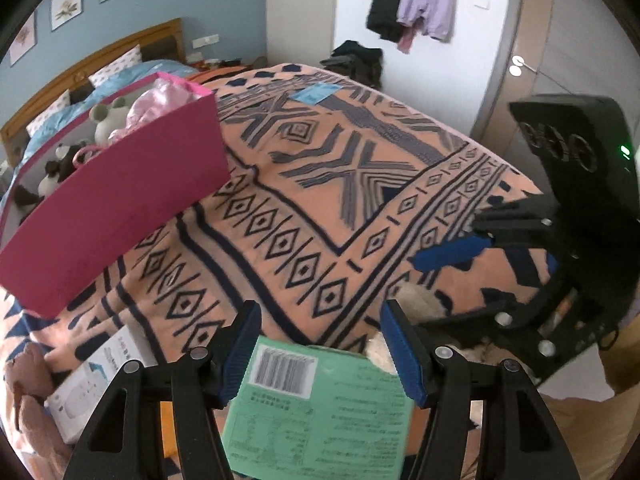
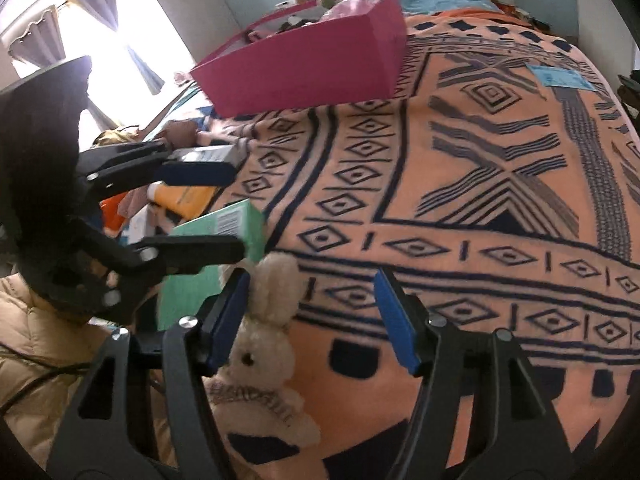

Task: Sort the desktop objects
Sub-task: 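Move the right gripper down to the white plush bunny and grasp it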

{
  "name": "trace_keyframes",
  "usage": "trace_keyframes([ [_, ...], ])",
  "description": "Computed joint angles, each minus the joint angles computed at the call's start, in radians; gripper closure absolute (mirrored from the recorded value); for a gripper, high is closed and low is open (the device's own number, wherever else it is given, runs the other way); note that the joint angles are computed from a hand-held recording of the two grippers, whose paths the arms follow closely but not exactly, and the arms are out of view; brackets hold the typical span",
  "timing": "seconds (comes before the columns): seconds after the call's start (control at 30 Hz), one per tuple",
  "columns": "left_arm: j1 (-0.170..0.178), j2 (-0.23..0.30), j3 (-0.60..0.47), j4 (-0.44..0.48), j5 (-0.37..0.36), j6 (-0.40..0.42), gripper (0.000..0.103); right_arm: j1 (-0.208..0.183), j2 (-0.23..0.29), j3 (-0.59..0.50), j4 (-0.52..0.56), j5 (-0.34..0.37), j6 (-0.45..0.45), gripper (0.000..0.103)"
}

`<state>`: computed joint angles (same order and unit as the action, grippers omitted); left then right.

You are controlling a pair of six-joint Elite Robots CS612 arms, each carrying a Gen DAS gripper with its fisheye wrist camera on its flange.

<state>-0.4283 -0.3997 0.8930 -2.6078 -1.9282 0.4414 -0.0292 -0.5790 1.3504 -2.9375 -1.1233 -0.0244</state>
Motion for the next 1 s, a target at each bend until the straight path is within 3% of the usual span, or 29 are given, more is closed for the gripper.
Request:
trace_keyframes([
  [0.1,0.005,0.009,-0.014,0.007,0.014,-0.032,0.04,-0.002,0.002,-0.002,0.016,0.038,-0.011,0.039],
  [0.27,0.011,0.019,-0.028,0.015,0.009,-0.057,0.04,-0.007,0.018,-0.022,0.076,0.121,-0.03,0.057],
  [0.33,0.012,0.019,-0.027,0.013,0.011,-0.059,0.04,-0.006,0.021,-0.027,0.09,0.125,-0.04,0.08],
  [0.4,0.014,0.02,-0.028,0.012,0.008,-0.063,0.04,-0.003,0.022,-0.032,0.11,0.111,-0.05,0.093],
  [0.57,0.021,0.026,-0.046,0.012,-0.013,-0.088,0.04,-0.003,0.024,-0.04,0.074,0.078,-0.029,0.094],
  [0.87,0.033,0.045,-0.095,0.024,-0.02,-0.147,0.04,-0.022,0.069,-0.111,-0.078,0.127,0.118,0.097],
  [1.0,0.036,0.047,-0.101,0.028,-0.015,-0.156,0.04,-0.017,0.071,-0.143,0.031,0.165,0.057,0.087],
])
